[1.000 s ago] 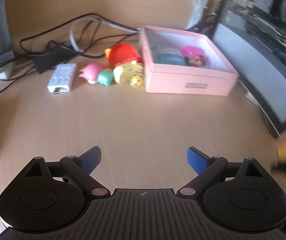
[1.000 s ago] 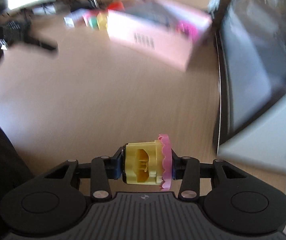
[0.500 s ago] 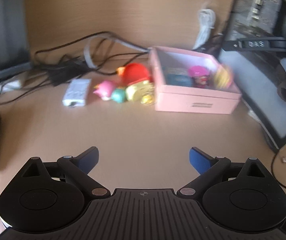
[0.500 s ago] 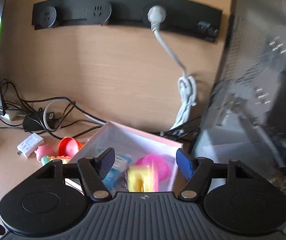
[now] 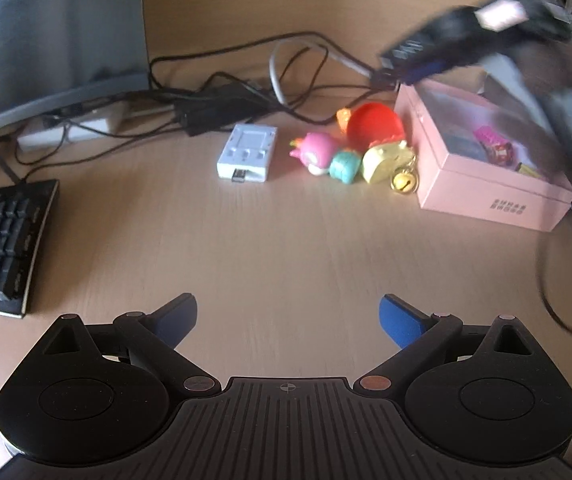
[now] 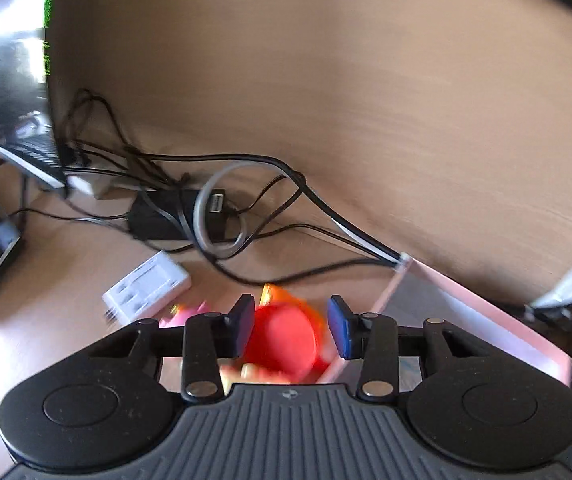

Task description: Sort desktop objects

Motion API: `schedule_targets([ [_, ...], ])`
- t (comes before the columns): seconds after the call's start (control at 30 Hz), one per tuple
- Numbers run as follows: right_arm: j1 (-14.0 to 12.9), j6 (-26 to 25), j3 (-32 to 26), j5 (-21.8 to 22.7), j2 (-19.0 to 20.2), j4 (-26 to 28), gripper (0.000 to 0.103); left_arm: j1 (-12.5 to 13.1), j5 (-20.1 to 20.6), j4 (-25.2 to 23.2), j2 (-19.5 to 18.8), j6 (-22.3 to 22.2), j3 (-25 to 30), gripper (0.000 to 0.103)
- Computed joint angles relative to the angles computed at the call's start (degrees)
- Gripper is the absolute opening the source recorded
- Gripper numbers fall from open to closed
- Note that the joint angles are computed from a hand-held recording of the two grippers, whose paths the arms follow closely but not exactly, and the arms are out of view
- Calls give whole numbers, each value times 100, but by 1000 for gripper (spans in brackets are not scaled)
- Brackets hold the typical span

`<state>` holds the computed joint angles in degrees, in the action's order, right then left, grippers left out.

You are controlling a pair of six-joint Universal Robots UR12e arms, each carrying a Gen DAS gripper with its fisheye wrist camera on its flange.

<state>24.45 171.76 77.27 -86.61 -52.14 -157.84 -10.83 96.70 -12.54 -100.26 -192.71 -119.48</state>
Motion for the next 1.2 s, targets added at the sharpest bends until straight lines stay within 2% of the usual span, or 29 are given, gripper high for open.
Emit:
schedule_targets([
  [0.17,-64,740,-794,385,519,1011,40,74,-172,-133,-63,-43,8,101],
  [0.23,-49,793,-757,452,535,964,43,99,-224,-190,-94,-54,25,101],
  [0.27,-74,731,-689,704,483,1053,43,116,-263,-229,-117,-58,41,101],
  [0.37,-167,592,-551,1837,344,1549,43,135,-341,-348,-204,12,121,101],
  [0.43,-219,459,-311,2335,186,1528,43,126,-342,-346,-231,111,147,101],
  [0.47,-241,439,-135,2421,80,1342,43,133,-363,-316,-241,145,151,101],
  [0.5,-250,433,127,2324,-71,947,43,140,-383,-292,-242,162,148,101],
  [0.53,-238,347,378,2047,-210,495,44,153,-393,-279,-251,169,154,101],
  [0.6,-156,-38,883,1245,-450,-436,58,185,-318,-294,-257,119,160,101],
  [0.63,-134,-218,1077,1028,-540,-699,60,200,-251,-324,-257,61,169,101],
  [0.67,-136,-337,1218,963,-631,-731,60,220,-166,-359,-256,-11,181,101],
  [0.73,-155,-319,1413,1067,-776,-439,60,265,-13,-409,-248,-107,199,101],
  [0.83,-81,-143,1488,988,-742,-159,59,317,160,-337,-251,-173,221,101],
  [0.87,-37,-64,1483,894,-706,-126,54,325,185,-293,-253,-166,232,101],
  [0.9,-8,-13,1449,833,-668,-43,42,325,200,-232,-258,-145,242,101],
  [0.93,18,5,1460,778,-640,-29,35,320,214,-149,-268,-91,253,101],
  [0.97,37,35,1479,725,-633,5,29,303,232,-74,-288,-34,271,101],
  [1.0,26,81,1557,762,-681,3,28,289,220,-22,-301,15,286,101],
  [1.07,-50,235,1710,1157,-767,-13,27,267,60,97,-363,54,337,101],
  [1.2,-322,609,2127,1835,-1077,-116,26,238,-580,329,-581,210,506,101],
])
